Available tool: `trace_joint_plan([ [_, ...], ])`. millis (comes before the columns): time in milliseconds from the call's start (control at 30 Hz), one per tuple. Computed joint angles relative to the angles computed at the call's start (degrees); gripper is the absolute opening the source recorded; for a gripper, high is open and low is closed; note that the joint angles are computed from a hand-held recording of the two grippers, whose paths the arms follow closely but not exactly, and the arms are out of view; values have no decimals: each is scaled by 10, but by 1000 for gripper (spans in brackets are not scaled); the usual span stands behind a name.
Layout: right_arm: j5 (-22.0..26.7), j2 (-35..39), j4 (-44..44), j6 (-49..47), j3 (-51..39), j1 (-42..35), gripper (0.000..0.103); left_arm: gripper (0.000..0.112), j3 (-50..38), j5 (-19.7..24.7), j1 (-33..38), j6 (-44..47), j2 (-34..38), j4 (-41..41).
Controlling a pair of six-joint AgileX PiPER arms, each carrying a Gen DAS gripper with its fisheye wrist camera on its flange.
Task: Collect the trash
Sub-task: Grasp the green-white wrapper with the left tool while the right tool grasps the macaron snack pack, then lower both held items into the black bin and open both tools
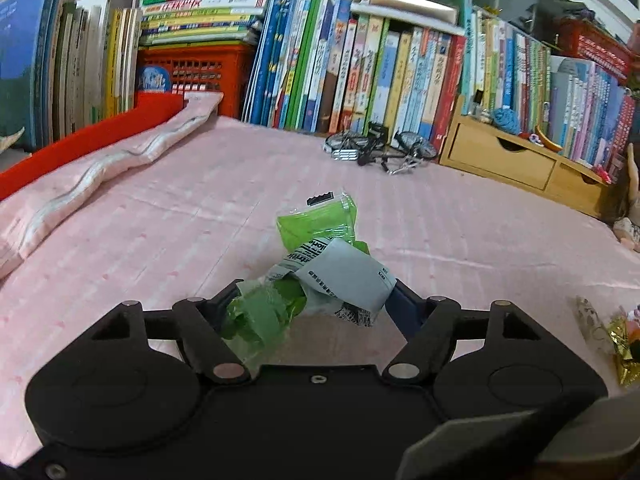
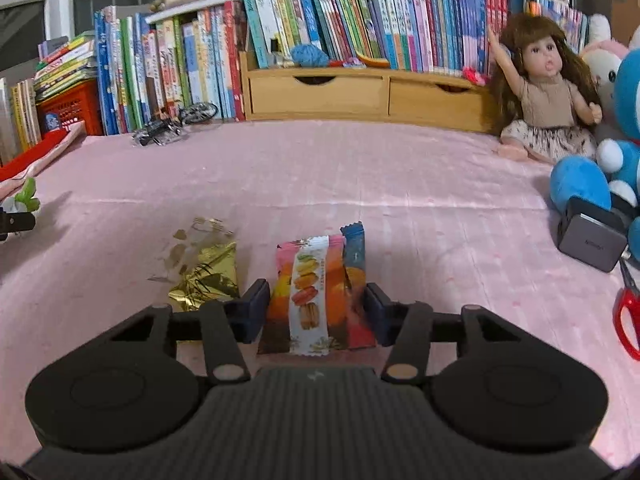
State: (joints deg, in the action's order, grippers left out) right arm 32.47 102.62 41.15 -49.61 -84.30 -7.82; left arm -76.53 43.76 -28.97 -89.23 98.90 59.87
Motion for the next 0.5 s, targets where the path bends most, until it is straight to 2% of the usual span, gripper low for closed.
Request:
trace_joint_plan([
  [200,-7,-33,49,-56,35,-8,57,73,17,25,-40,-31,-30,32],
  [300,1,-51,81,-84,52,-18,57,73,18,54,-73,-41,-42,46],
  [500,49,-102,162,-167,101,-51,57,73,43,135,-173,-94,-71,99],
])
